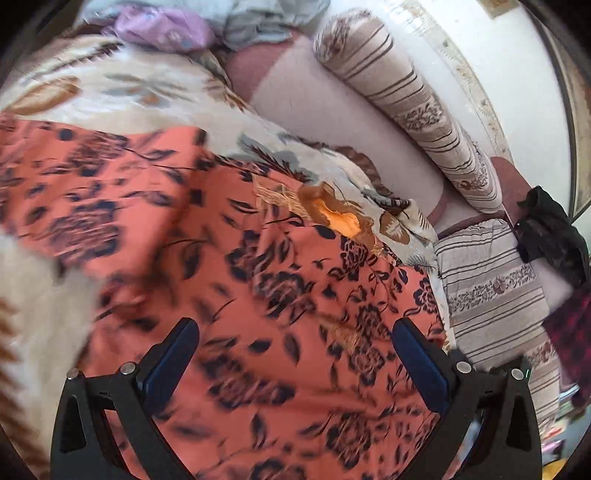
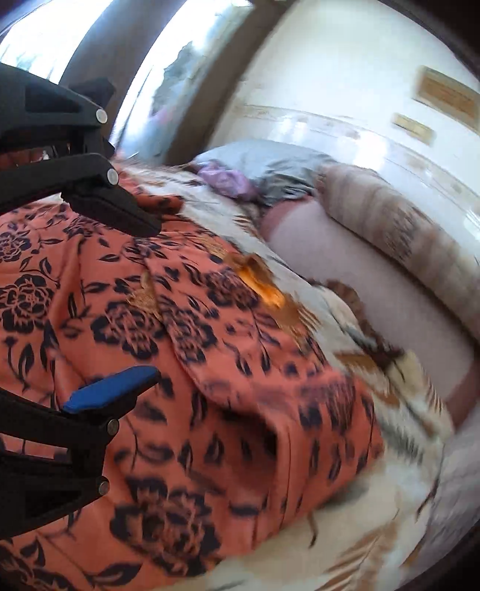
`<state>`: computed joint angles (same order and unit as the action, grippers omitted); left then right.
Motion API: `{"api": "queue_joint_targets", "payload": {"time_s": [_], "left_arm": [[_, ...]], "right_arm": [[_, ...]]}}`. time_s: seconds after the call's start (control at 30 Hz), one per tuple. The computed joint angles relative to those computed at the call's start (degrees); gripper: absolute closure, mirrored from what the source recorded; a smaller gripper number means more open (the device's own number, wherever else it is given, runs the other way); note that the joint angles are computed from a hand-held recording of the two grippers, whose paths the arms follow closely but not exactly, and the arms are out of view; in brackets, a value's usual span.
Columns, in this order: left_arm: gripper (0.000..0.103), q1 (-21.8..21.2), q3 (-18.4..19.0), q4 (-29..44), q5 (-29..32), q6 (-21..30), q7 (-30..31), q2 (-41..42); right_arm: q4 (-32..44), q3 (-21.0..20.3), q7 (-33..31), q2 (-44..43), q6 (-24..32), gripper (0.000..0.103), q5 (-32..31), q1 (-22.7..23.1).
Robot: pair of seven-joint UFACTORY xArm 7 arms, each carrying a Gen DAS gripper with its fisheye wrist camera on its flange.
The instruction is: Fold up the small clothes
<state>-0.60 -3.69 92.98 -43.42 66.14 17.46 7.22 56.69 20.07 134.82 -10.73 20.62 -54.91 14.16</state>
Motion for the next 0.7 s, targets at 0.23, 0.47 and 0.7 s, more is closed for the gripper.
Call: {"api": "queue_joint_targets", "payload": {"time_s": [0.23, 0.47, 0.7], "left_arm": [[0.018, -3.4, -2.8, 11.6, 9.5, 0.1, -13.5, 12.7], [0.099, -5.5, -3.4, 15.5, 20.2, -0.4, -16.6, 13.7], [0.099, -7.3, -1.3, 2.0, 29.4, -13.4, -10.0, 2.6]], "right_arm": [[-11.1, 2.6, 5.4, -10.4, -4.8, 0.027, -0.5, -4.6], [-12.3, 8.8, 9.8, -11.0, -11.0, 0.027, -3.1, -14.2], [-13.5, 8.1, 0.9, -16.4, -9.5, 0.025, 5.8, -14.8]]}}
